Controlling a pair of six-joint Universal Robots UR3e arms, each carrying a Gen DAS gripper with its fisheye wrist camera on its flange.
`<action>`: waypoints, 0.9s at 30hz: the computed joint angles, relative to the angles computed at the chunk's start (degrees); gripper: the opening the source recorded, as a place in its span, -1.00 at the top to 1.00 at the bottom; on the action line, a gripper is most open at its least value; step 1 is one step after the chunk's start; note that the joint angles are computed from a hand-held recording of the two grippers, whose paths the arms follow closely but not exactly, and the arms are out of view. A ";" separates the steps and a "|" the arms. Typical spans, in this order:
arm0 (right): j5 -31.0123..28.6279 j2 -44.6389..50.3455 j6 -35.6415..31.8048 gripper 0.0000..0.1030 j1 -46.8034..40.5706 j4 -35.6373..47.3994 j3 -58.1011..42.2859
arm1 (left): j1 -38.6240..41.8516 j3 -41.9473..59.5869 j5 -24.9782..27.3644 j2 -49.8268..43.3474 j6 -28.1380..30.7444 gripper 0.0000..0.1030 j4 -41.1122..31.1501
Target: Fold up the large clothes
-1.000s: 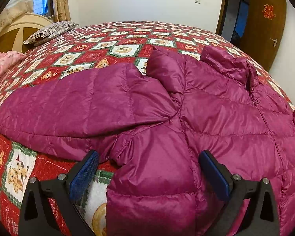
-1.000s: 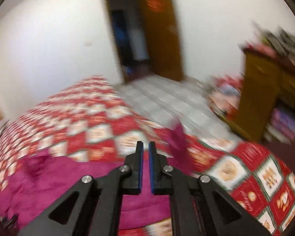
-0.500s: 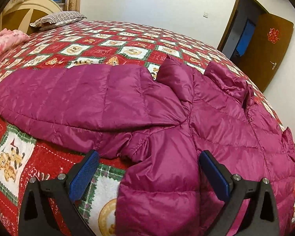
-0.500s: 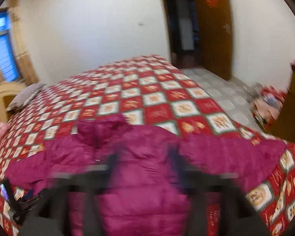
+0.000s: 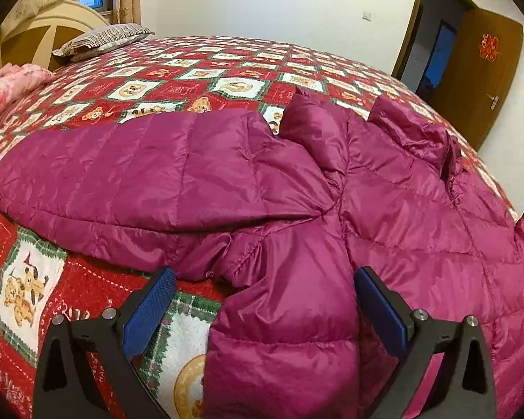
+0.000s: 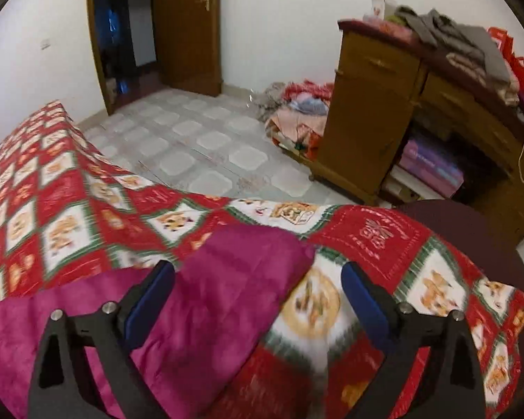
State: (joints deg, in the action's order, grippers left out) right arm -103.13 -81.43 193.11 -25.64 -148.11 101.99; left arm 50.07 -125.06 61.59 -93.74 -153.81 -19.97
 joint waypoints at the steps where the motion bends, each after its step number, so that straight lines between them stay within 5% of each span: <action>1: -0.15 2.25 -1.17 -0.79 -0.21 0.93 -1.80 | -0.28 -0.04 0.50 -0.05 -0.06 -0.98 0.28; 4: -1.10 6.37 -2.05 0.33 0.16 5.32 -5.04 | -1.26 0.26 2.16 -0.50 -0.32 -0.98 1.04; 7: 4.28 3.25 -4.06 0.66 -3.33 5.24 -1.26 | -1.87 0.38 3.10 -0.78 -0.54 -0.98 1.56; 14: 16.70 -13.61 -4.13 0.76 -8.36 -1.70 9.50 | -1.92 0.53 3.18 -0.91 -0.54 -0.98 1.53; 18: 19.46 -20.14 -3.74 0.76 -4.33 0.36 6.98 | -1.88 0.53 3.05 -0.91 -0.59 -0.98 1.53; 22: 14.52 -20.78 -1.52 0.76 9.47 1.59 0.44 | -1.58 0.36 2.45 -0.83 -0.54 -0.98 1.35; 27: 5.72 -10.63 1.88 0.76 30.34 -2.06 -9.40 | 0.35 -1.05 0.68 1.76 0.79 -0.98 -0.51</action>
